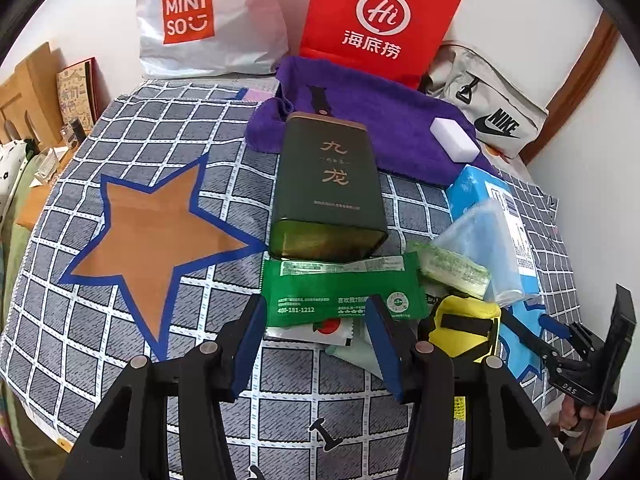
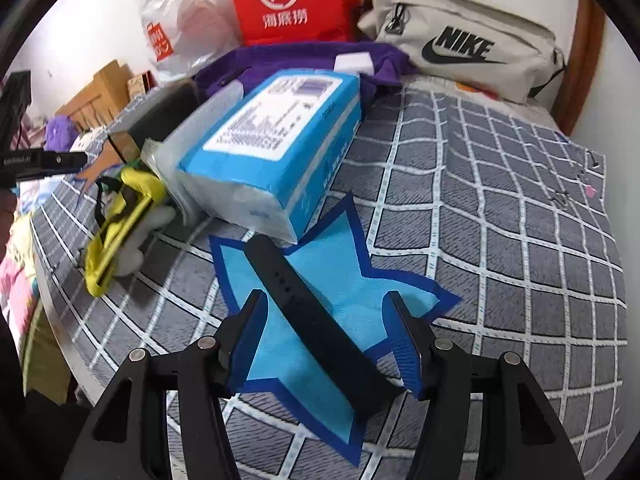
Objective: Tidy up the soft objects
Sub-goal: 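Grasp the black strap on the blue star with the right tool while the left tool returns, then grasp the green wet-wipe packet with the left tool while the right tool holds the strap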
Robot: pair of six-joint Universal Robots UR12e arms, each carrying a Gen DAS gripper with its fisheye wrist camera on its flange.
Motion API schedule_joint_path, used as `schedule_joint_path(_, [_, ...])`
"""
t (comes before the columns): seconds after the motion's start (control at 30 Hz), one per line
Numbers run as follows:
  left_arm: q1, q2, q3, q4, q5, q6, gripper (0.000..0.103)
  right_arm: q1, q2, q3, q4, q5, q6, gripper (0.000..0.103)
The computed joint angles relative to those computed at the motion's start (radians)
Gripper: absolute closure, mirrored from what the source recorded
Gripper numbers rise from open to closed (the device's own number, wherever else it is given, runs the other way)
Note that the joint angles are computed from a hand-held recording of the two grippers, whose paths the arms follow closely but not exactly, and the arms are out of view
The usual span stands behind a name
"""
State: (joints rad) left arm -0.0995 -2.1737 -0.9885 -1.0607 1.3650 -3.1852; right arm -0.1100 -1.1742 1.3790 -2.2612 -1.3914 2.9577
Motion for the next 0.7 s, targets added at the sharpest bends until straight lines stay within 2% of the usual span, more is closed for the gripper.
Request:
schedule_joint_path(0.07, [-0.002, -0.001, 0.002, 0.001, 0.003, 0.007, 0.054, -0.002, 0.009, -0.012, 0.045, -0.004, 0.006, 0.046])
schedule_joint_path(0.1, [-0.002, 0.000, 0.002, 0.003, 0.004, 0.009, 0.054, -0.001, 0.005, -0.002, 0.027, -0.008, 0.012, 0.046])
schedule_joint_path(0.23, [0.002, 0.004, -0.010, 0.009, 0.001, 0.006, 0.054, -0.001, -0.015, 0.009, 0.078, 0.028, 0.027, 0.049])
schedule_joint_path(0.4, [0.006, 0.006, -0.022, 0.003, -0.009, 0.002, 0.054, 0.030, -0.025, 0.016, 0.092, 0.021, 0.059, 0.054])
schedule_joint_path(0.47, [0.007, 0.011, -0.030, 0.006, -0.013, 0.010, 0.054, 0.036, -0.025, 0.013, 0.092, 0.026, 0.051, 0.067])
schedule_joint_path(0.57, [0.010, 0.017, -0.041, 0.017, -0.016, 0.010, 0.054, 0.046, -0.020, 0.013, 0.071, -0.028, 0.052, 0.081])
schedule_joint_path(0.7, [0.015, 0.019, -0.051, 0.025, -0.022, 0.003, 0.054, 0.071, -0.028, 0.038, 0.015, -0.109, -0.012, 0.083])
